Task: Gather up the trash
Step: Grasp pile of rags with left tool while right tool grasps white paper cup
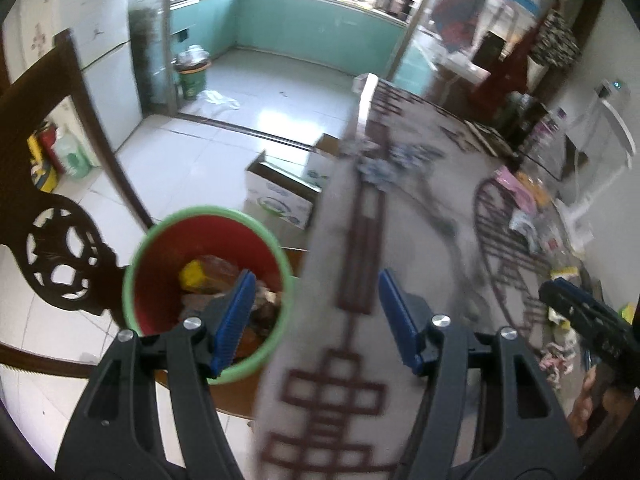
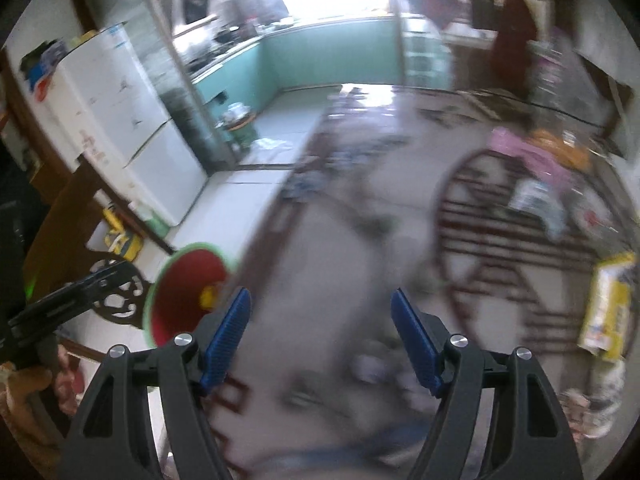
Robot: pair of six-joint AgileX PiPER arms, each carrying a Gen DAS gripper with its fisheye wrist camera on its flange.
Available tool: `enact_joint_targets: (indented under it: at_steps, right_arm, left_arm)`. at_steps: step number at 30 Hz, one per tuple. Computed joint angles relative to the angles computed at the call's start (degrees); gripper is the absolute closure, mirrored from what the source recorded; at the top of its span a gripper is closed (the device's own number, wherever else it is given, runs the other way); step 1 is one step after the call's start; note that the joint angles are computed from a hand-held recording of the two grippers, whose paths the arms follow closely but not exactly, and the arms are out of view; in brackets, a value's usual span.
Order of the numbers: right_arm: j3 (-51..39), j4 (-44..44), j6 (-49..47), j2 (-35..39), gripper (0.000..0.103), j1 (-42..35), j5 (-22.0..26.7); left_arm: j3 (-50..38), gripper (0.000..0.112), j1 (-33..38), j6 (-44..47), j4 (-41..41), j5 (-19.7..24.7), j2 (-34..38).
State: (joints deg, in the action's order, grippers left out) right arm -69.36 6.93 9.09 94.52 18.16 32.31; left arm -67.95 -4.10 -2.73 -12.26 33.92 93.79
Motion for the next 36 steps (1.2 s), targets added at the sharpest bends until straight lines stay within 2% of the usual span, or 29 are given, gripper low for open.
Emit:
enact_joint_targets:
  at_steps: [7, 10, 14, 18, 21, 22, 24, 25, 26, 31, 36]
  right_arm:
    - [10.0, 5.5, -17.6, -7.8, 0.033, -22.8, 3.4]
    - [11.6, 9.9, -27.9, -7.2, 0.033, -34.3, 6.0]
    - [11.0, 12.6, -37.6, -2.7, 0.032, -44.7, 9.7]
    - [11.1, 12.9, -42.9, 1.2, 0.031, -47.7, 11.5]
    - [11.5, 9.9, -43.6, 3.7, 0.034, -47.3, 10.2]
    - [11.5, 9.3, -43.8, 4.3, 0.042, -47.2, 10.2]
    - [11.2, 11.6, -47.6, 4.6, 0.044, -49.0, 10.8]
    - [10.7, 13.7, -50.4, 4.6, 0.062, -50.4, 11.5]
    - [10.2, 14.3, -51.0, 4.4, 0.063, -50.9, 12.0]
    - [6.0, 20.3, -54.9, 3.1, 0.064, -56.5, 15.5]
    - [2.3, 24.4, -57.1, 3.3, 0.064, -59.2, 18.2]
  left_arm:
    - [-2.2, 0.051, -16.6, -17.6, 9.3, 0.7, 1.1]
    - [-6.3, 0.051, -24.8, -23.3, 11.0, 1.9, 4.5]
    - [-12.4, 0.051, -33.2, -26.7, 10.8, 3.5, 9.8]
    - [-19.7, 0.049, -39.9, -26.0, 8.7, 6.1, 15.9]
    - [-25.7, 0.048, -43.2, -25.8, 8.5, 8.9, 20.0]
    - [-27.3, 0.047, -43.8, -25.9, 8.6, 9.7, 21.0]
    - [-30.9, 0.046, -44.7, -25.4, 7.9, 11.5, 23.3]
    - [-33.0, 0.046, -45.1, -24.8, 7.0, 12.6, 24.8]
    - [-34.0, 0.046, -45.3, -24.1, 6.2, 13.1, 25.6]
    - [-45.2, 0.044, -46.7, -20.8, 2.9, 18.9, 34.0]
    - [-59.0, 0.044, -47.4, -18.7, 0.7, 27.1, 44.5]
